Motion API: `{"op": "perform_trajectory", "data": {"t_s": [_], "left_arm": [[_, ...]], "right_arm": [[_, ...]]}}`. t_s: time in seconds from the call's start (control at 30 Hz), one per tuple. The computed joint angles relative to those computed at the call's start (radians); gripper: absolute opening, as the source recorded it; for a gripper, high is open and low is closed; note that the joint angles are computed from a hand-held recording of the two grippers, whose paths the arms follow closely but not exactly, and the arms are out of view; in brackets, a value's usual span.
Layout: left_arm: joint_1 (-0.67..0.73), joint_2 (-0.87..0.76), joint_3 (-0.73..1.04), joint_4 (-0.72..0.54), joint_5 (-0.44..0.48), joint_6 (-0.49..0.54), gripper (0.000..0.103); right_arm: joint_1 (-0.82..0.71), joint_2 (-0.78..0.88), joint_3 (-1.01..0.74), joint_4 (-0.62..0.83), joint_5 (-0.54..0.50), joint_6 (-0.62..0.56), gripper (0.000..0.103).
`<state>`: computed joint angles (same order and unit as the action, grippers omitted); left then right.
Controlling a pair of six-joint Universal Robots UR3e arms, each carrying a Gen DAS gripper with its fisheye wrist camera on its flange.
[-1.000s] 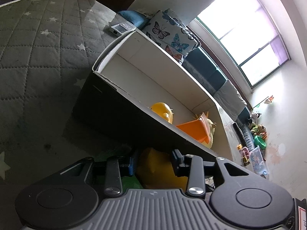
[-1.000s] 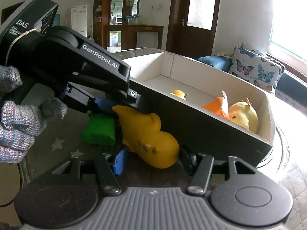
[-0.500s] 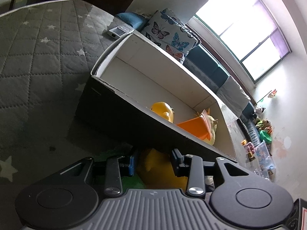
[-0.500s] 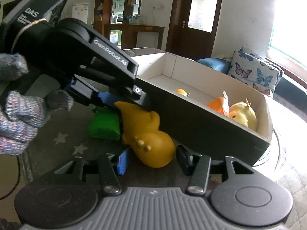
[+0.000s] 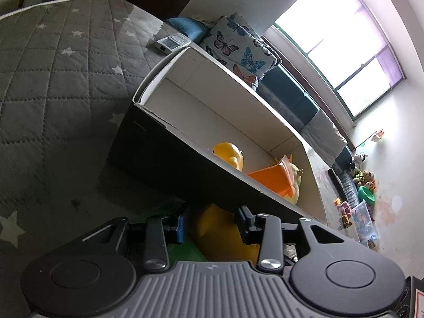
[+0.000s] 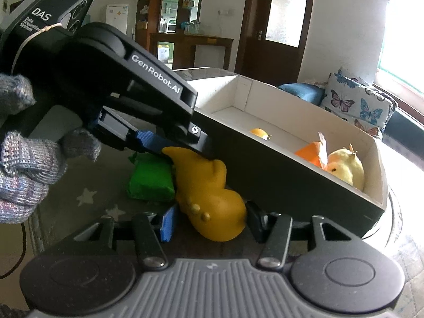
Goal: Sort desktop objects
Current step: 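Close the right gripper on the large duck and lift it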
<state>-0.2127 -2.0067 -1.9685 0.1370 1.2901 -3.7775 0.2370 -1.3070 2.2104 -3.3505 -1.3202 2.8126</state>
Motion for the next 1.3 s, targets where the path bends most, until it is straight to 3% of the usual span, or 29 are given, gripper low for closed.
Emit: {"op": "perform_trajectory", "data": {"t_s": [0.3,0.47,0.73,0.83,0.9,1.3], "left_arm": [[-0.002,0.007,0.010,-0.030,-0.021,0.013,0.041],[-0.036,0.005,0.053,-0.083,0.033,0.031,0.041],[-0.045,0.018,0.055,-0.109,0.077,-0.002,0.041],[-0.046,0.010,0.059,-0.103,0.072,-0.002,0.041],[-0.031,0.006,0.057,-0.101,0.013,0.016,0.043],[-0.067,-0.003,0.136,-0.214,0.014,0.025,0.043]], "right_arm": [[0.010,-0.051,0.031,0.027,-0.028,0.023,0.049],[0.014,-0.111,0.041,0.108,-0.028,0.006,0.048],[-0.011,-0.106,0.035,0.083,0.026,0.014,0.048],[0.000,-0.072,0.001,0.083,0.017,0.011,0.048],[0.006,-0.047,-0.028,0.097,0.011,0.016,0.047],[-0.049,-0.100,0.042,0.083,0.069,0.052,0.043]]}}
